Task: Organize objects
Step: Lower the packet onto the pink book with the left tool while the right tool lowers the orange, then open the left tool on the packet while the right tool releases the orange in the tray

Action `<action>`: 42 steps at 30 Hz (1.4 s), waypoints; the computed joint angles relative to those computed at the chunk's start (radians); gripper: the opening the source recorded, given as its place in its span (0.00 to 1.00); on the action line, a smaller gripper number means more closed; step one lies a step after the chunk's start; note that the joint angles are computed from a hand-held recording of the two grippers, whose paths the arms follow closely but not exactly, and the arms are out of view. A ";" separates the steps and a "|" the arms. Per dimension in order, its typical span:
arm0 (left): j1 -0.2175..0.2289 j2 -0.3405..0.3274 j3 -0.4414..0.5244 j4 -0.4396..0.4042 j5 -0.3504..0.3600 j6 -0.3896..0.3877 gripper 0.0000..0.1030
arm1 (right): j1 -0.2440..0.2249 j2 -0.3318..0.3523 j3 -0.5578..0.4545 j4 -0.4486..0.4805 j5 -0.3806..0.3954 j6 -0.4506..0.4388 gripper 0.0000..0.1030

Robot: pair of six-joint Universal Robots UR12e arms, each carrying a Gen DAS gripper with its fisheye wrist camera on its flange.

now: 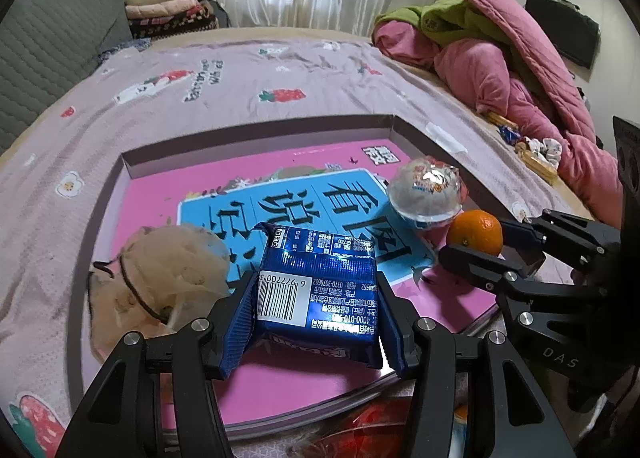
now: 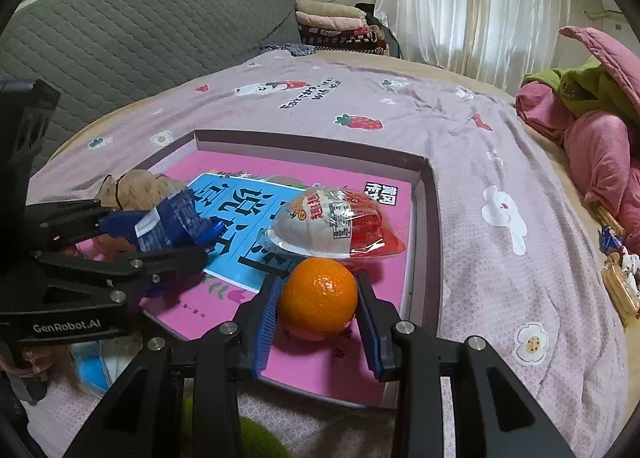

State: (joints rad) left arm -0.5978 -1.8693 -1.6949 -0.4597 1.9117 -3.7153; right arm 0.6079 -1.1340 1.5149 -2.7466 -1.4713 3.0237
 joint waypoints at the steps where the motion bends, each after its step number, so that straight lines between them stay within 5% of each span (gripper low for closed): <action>1: 0.001 -0.001 0.000 -0.004 -0.007 -0.001 0.55 | 0.001 0.001 -0.002 0.003 -0.001 -0.001 0.36; 23: 0.008 -0.002 0.008 -0.024 -0.039 0.012 0.56 | -0.002 0.005 -0.035 0.107 0.006 -0.023 0.36; 42: 0.008 0.004 0.000 -0.018 -0.052 -0.013 0.57 | -0.005 -0.001 -0.023 0.088 0.002 -0.012 0.37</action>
State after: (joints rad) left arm -0.5894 -1.8650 -1.6951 -0.4776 1.8602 -3.7288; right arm 0.6029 -1.1352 1.4915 -2.6586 -1.4697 3.0119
